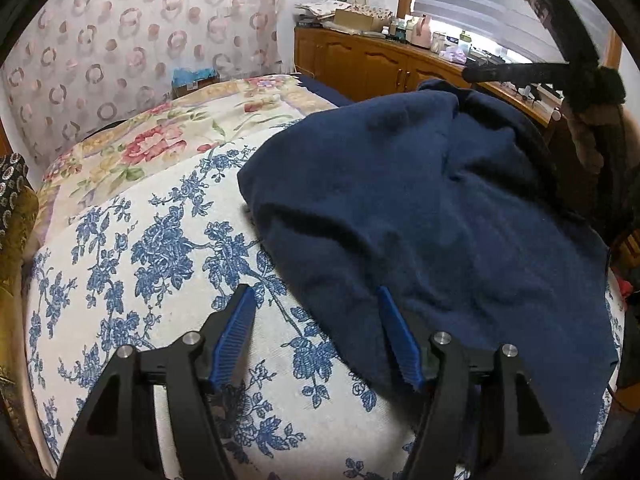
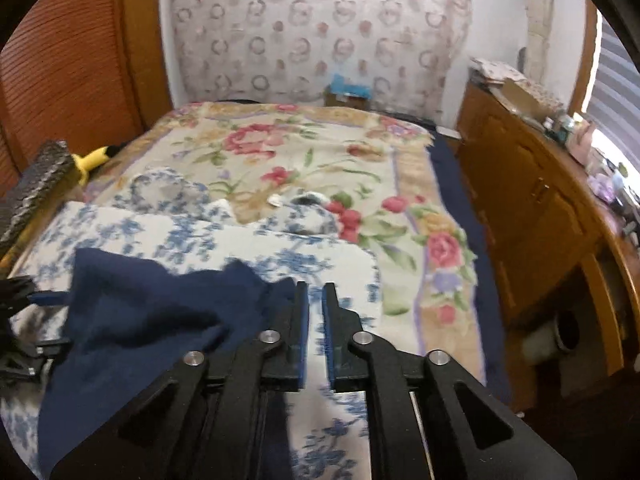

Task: Fold small clothes

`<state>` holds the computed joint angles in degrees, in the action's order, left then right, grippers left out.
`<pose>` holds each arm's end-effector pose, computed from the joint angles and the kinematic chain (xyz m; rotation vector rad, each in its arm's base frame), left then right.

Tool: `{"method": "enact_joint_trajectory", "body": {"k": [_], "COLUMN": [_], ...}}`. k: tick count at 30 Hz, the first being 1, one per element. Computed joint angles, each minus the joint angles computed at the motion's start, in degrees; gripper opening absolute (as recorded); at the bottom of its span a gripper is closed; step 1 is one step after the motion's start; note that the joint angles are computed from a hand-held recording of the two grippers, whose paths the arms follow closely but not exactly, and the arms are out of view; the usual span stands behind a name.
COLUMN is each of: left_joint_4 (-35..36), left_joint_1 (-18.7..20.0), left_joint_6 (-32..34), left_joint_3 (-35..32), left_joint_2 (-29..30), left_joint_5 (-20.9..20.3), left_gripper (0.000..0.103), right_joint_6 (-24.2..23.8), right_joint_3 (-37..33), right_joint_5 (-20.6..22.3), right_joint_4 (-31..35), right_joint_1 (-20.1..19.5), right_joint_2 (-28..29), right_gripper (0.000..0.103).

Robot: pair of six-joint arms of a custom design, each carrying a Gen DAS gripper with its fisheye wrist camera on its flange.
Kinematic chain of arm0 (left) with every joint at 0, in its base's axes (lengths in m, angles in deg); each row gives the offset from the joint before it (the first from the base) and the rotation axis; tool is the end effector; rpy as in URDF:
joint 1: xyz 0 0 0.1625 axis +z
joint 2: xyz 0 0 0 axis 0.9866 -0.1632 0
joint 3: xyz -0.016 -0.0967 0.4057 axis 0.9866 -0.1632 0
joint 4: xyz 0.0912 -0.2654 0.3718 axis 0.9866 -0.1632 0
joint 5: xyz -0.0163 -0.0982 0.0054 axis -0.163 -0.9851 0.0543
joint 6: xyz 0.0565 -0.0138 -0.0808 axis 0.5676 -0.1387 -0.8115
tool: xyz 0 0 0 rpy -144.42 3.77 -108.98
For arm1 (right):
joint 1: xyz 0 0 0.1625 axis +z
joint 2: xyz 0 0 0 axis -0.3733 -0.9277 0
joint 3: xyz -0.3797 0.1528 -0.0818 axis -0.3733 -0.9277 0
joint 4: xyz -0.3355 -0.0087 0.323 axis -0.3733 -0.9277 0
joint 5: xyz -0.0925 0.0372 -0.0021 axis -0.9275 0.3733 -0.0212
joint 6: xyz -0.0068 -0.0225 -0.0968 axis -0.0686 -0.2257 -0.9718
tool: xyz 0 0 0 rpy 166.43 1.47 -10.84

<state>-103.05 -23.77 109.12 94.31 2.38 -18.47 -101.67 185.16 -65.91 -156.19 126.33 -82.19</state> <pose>-0.1753 -0.5655 0.1978 1.4743 2.4225 -0.2434 0.1751 -0.4626 0.2253 0.1904 -2.0660 0.9064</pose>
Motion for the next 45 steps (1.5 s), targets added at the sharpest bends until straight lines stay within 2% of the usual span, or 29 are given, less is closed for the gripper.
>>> {"method": "enact_joint_trajectory", "body": {"k": [1,3,4,6,10,11,12,13,15,17,18,20,24,28,31,36,38,41,42,43,44,45], "left_joint_4": [-0.1,-0.2,-0.1,-0.2,-0.3,-0.3,-0.2,-0.3,-0.5,-0.6,-0.6,-0.7,-0.8,-2.2,-0.9,2.3,3.6,4.6,5.1,5.5,5.9,6.2], "left_joint_1": [-0.1,-0.2,-0.1,-0.2,-0.1,-0.1,-0.1,-0.1,-0.2,-0.1,-0.1,-0.1,0.0,-0.2,-0.3,-1.5,-1.9,-2.7,-2.9,-3.1,-3.4,-3.9], "left_joint_6": [-0.2,-0.4,-0.3,-0.3,-0.2,-0.2,-0.2,-0.3,-0.2,-0.1,-0.1,-0.1,0.0,-0.8,-1.8,-3.6,-4.4,-4.9,-5.2,-5.5,-5.7,-6.1], "left_joint_3": [0.2,0.3,0.3,0.3,0.3,0.3,0.2,0.3,0.4,0.3,0.3,0.4,0.3,1.4,2.5,6.7,8.0,10.4,11.0,11.6,12.3,13.2], "left_joint_2": [-0.1,-0.2,-0.1,-0.1,-0.1,-0.1,-0.1,-0.1,-0.1,0.0,0.0,0.0,0.2,-1.3,-3.9,-10.9,-13.1,-16.3,-17.1,-17.8,-18.7,-19.7], "left_joint_5": [0.1,0.1,0.1,0.1,0.2,0.2,0.1,0.1,0.3,0.3,0.3,0.3,0.4,1.1,-0.6,-2.7,-3.5,-3.2,-3.3,-3.3,-3.1,-2.8], "left_gripper": [0.066,0.066,0.066,0.066,0.066,0.067,0.067,0.067,0.067,0.067,0.067,0.067,0.067,0.067,0.067,0.067,0.067,0.067,0.067,0.067,0.067,0.067], "right_joint_6": [0.2,1.0,0.9,1.0,4.2,5.1,5.7,5.8,5.4,8.0,9.6,8.7,7.4,8.9,14.3,22.4,24.1,25.5,25.1,24.3,22.6,22.1], "right_joint_3": [-0.1,-1.1,-1.9,-4.0,-6.0,-6.2,-6.3,-6.2,-5.2,-4.3,-4.2,-3.8,-0.8,5.4,11.1,18.6,20.5,22.7,23.2,23.7,24.2,24.4], "right_joint_5": [1.0,3.0,2.6,2.1,4.6,5.7,7.1,8.5,9.5,8.5,6.1,4.2,1.6,1.6,2.2,2.4,0.9,1.4,1.9,2.5,3.9,3.8], "right_joint_4": [0.9,4.1,5.0,8.0,13.5,14.8,16.0,16.2,10.7,6.5,5.4,3.8,2.0,3.9,10.0,16.1,15.6,12.6,10.6,8.7,6.6,5.6], "right_joint_1": [0.3,0.6,0.9,0.7,-1.7,-2.3,-3.0,-3.6,-3.9,-4.1,-4.0,-3.7,-1.6,2.2,4.4,6.2,6.5,5.9,6.1,6.5,6.9,7.6], "right_joint_2": [0.1,0.6,1.5,3.6,4.3,4.1,3.6,3.0,2.3,1.2,1.0,0.6,-1.8,-6.5,-11.2,-14.4,-13.1,-12.0,-11.4,-11.0,-10.9,-10.6], "right_gripper": [0.024,0.037,0.039,0.040,0.038,0.034,0.015,0.005,0.005,0.005,0.005,0.006,0.027,0.039,0.040,0.040,0.040,0.040,0.033,0.019,0.010,0.005]}}
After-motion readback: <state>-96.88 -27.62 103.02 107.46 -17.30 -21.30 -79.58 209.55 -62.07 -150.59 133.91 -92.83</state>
